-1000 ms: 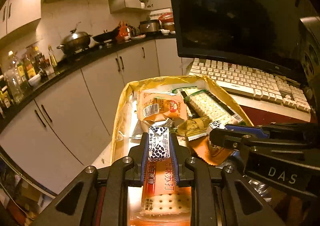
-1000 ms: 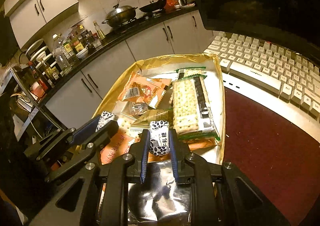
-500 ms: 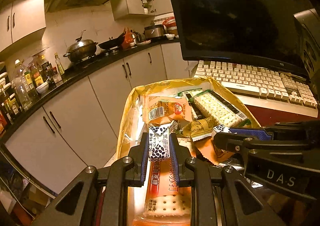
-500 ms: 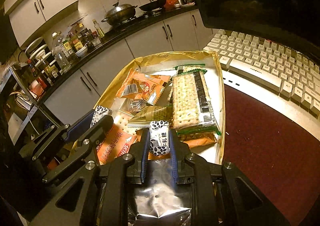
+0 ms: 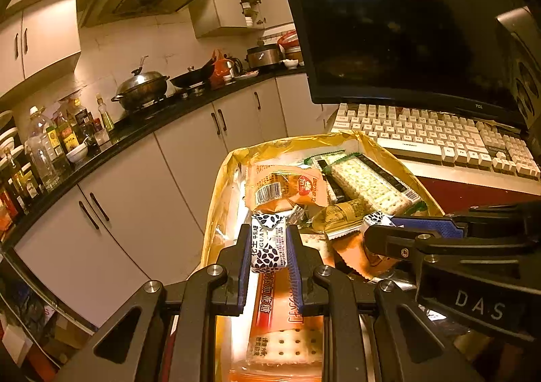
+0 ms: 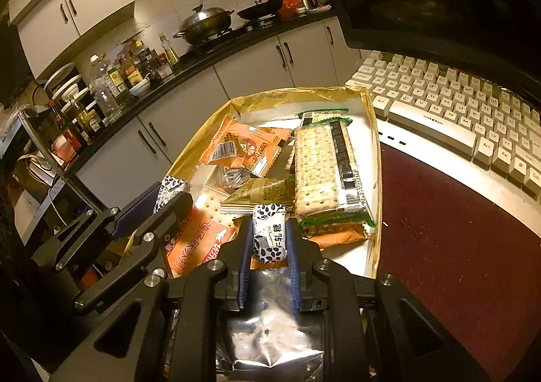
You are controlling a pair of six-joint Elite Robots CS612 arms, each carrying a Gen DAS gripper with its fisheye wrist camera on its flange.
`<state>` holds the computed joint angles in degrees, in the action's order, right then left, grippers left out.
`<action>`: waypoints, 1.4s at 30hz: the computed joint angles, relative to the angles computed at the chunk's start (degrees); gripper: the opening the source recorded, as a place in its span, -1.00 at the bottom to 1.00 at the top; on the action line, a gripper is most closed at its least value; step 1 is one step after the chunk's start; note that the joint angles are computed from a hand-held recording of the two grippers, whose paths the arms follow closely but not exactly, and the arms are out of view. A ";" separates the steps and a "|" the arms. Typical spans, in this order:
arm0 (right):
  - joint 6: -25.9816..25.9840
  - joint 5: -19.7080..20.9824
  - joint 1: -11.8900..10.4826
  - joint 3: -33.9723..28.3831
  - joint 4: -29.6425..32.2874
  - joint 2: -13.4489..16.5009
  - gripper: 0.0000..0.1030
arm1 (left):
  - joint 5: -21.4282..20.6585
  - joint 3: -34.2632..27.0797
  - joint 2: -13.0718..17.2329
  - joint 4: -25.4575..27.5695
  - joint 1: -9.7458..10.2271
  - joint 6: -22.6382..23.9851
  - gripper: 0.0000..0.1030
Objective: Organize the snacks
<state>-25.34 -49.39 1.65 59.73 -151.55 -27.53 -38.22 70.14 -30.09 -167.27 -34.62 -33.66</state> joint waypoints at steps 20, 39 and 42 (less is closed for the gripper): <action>2.50 3.24 -1.18 3.68 -6.11 -2.13 -0.44 | 2.06 1.04 -0.83 -1.30 -0.93 0.88 -0.40; 9.16 2.71 -3.97 9.92 -19.05 -4.33 0.20 | 5.63 1.79 -1.42 -2.95 -2.21 1.75 0.58; 10.18 1.31 -4.54 11.47 -22.41 -4.76 0.36 | 6.07 1.90 -1.51 -3.36 -2.38 1.55 0.80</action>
